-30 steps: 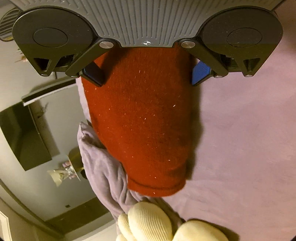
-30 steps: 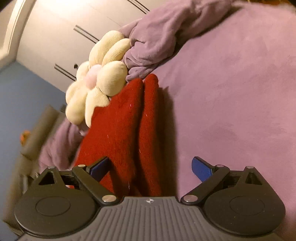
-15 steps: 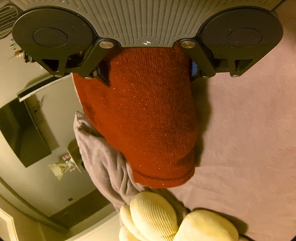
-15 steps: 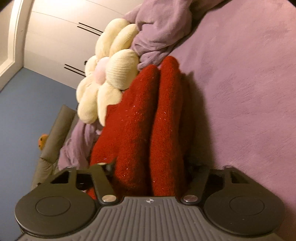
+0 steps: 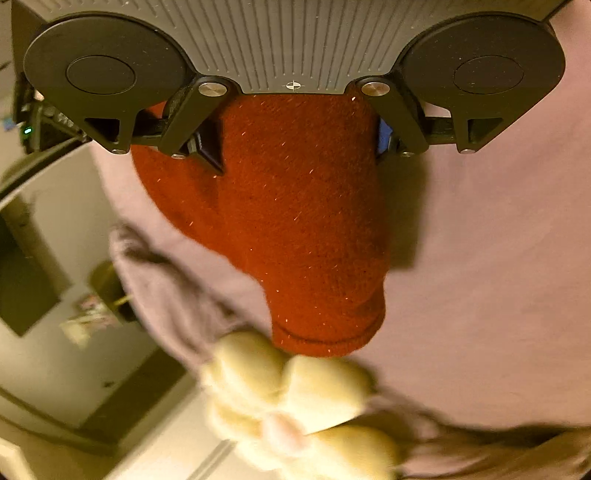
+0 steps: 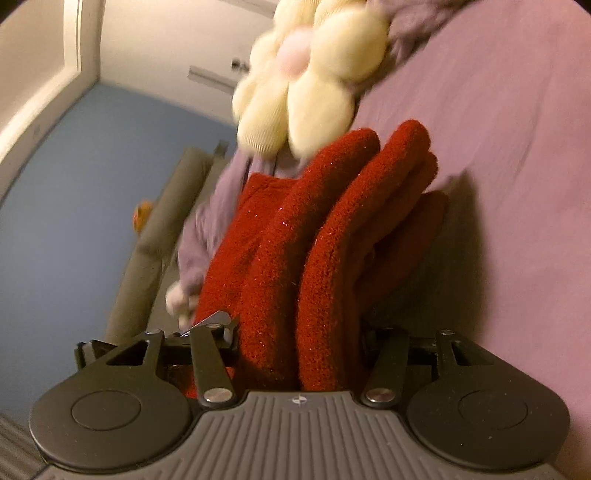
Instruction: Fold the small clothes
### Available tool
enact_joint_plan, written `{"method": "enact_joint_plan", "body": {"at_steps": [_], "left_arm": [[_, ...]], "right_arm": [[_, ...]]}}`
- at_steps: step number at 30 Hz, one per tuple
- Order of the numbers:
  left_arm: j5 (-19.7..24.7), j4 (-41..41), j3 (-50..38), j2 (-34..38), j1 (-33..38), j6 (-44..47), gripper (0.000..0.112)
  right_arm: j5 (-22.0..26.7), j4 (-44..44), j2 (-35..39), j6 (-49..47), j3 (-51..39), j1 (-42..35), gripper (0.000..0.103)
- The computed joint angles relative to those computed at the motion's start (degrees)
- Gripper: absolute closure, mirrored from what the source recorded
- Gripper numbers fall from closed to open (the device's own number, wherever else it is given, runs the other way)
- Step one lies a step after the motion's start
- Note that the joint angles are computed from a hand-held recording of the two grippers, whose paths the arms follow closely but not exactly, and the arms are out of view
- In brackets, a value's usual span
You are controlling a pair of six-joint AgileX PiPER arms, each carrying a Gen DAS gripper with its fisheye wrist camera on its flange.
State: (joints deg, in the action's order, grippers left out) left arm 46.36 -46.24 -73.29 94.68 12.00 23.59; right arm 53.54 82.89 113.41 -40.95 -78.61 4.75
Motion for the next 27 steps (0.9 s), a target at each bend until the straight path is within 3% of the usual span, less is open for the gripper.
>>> {"method": "enact_joint_plan", "body": {"at_steps": [2, 4, 8, 10, 12, 15, 17, 19, 20, 22, 24, 27], "left_arm": [[2.0, 2.0, 2.0, -1.9, 3.0, -1.3, 0.028], [2.0, 2.0, 2.3, -4.6, 5.5, -0.2, 0.026], [-6.3, 17.5, -2.8, -6.6, 0.9, -12.3, 0.017], [-11.4, 28.2, -5.5, -4.5, -3.1, -23.8, 0.016], [-13.0, 36.4, -9.5, -0.5, -6.4, -35.2, 0.016], [-10.0, 48.9, -18.0, 7.6, -10.8, -50.4, 0.016], [-4.4, 50.1, -24.3, 13.0, -11.7, -51.6, 0.016], [0.4, 50.5, -31.4, 18.6, -13.1, -50.5, 0.016], [2.5, 50.5, -34.3, 20.8, -13.7, -49.8, 0.016], [5.6, 51.0, -39.0, 24.6, -15.0, -49.2, 0.016], [8.0, 54.1, -42.4, 27.6, -17.1, -50.2, 0.014], [7.9, 60.1, -42.9, 29.1, -20.2, -53.2, 0.013]], "right_arm": [[-4.7, -2.0, -3.3, 2.1, 3.5, 2.4, 0.036], [-8.0, -10.7, -7.4, 10.5, 3.0, 2.9, 0.035], [-25.8, -33.6, -17.5, 29.8, 3.2, 7.8, 0.032], [-26.5, -45.1, -16.1, 41.3, -3.6, 11.5, 0.047], [-22.0, -56.5, -9.8, 52.1, -15.0, 16.4, 0.064], [-15.7, -67.8, 2.3, 61.1, -32.2, 21.8, 0.072], [-10.8, -78.4, 8.6, 68.8, -40.6, 24.9, 0.072], [-10.3, -85.5, 11.3, 72.3, -41.9, 25.8, 0.082], [-12.3, -91.2, 11.0, 75.5, -39.4, 26.2, 0.087], [-15.5, -98.2, 10.3, 79.2, -34.9, 26.3, 0.087], [-23.4, -96.0, 7.8, 80.0, -27.2, 24.1, 0.087], [-30.1, -100.2, 6.5, 83.6, -21.5, 23.8, 0.087]]}}
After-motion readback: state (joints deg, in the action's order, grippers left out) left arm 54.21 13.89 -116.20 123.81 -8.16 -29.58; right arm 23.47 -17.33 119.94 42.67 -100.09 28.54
